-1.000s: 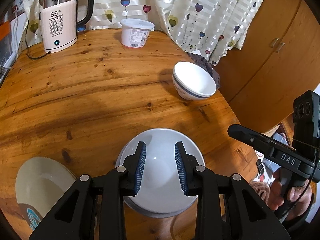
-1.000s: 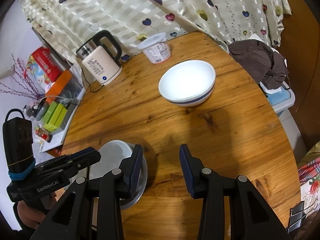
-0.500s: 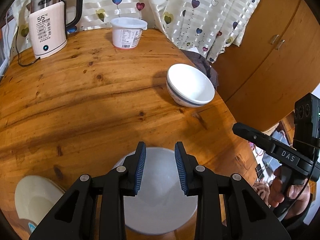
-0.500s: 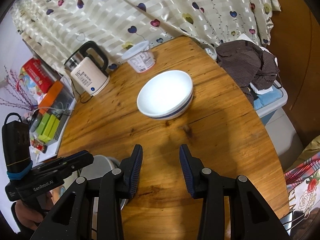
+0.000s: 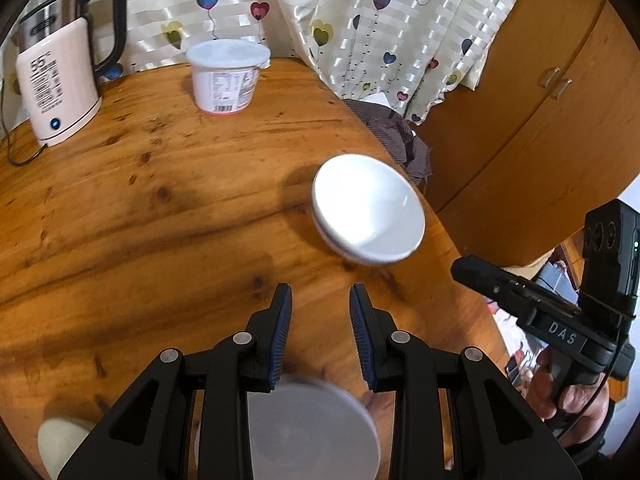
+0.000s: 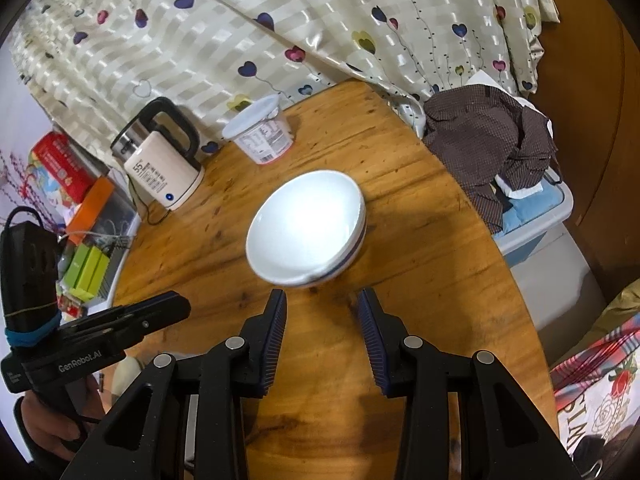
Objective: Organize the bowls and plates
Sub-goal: 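Move the left gripper to the remaining blue-striped white bowl, then close the left gripper on the blue-striped white bowl rim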
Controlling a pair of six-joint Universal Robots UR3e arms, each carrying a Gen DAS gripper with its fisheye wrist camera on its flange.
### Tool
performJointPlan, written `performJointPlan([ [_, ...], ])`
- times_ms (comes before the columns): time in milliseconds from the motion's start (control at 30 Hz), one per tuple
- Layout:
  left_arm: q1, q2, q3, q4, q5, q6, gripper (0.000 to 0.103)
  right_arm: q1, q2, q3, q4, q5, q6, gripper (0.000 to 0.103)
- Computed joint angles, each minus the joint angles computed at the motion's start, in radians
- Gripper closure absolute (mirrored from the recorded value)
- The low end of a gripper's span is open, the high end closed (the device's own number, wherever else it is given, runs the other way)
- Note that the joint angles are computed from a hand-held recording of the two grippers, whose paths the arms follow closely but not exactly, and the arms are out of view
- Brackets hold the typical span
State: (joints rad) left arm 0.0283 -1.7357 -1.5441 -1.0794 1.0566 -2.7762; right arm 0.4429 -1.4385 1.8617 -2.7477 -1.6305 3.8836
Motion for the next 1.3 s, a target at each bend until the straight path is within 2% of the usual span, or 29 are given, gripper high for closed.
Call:
performJointPlan([
  [300, -0.050, -0.184, 0.195, -0.047, 0.000, -0.069, 0.072, -0.075, 0.045, -0.031, -0.003, 0.057, -0.051, 0.065],
  [733, -0.083, -0.343, 0.379, -0.086, 0.000, -0.114, 0.072, -0.142, 0.120, -0.080, -0.016, 0.117, -0.088, 0.066],
  [1300, -0.102, -0.409, 0.434, -0.099, -0.014, -0.094, 0.072, -0.163, 0.181, -0.101, -0.028, 0.153, -0.095, 0.083],
])
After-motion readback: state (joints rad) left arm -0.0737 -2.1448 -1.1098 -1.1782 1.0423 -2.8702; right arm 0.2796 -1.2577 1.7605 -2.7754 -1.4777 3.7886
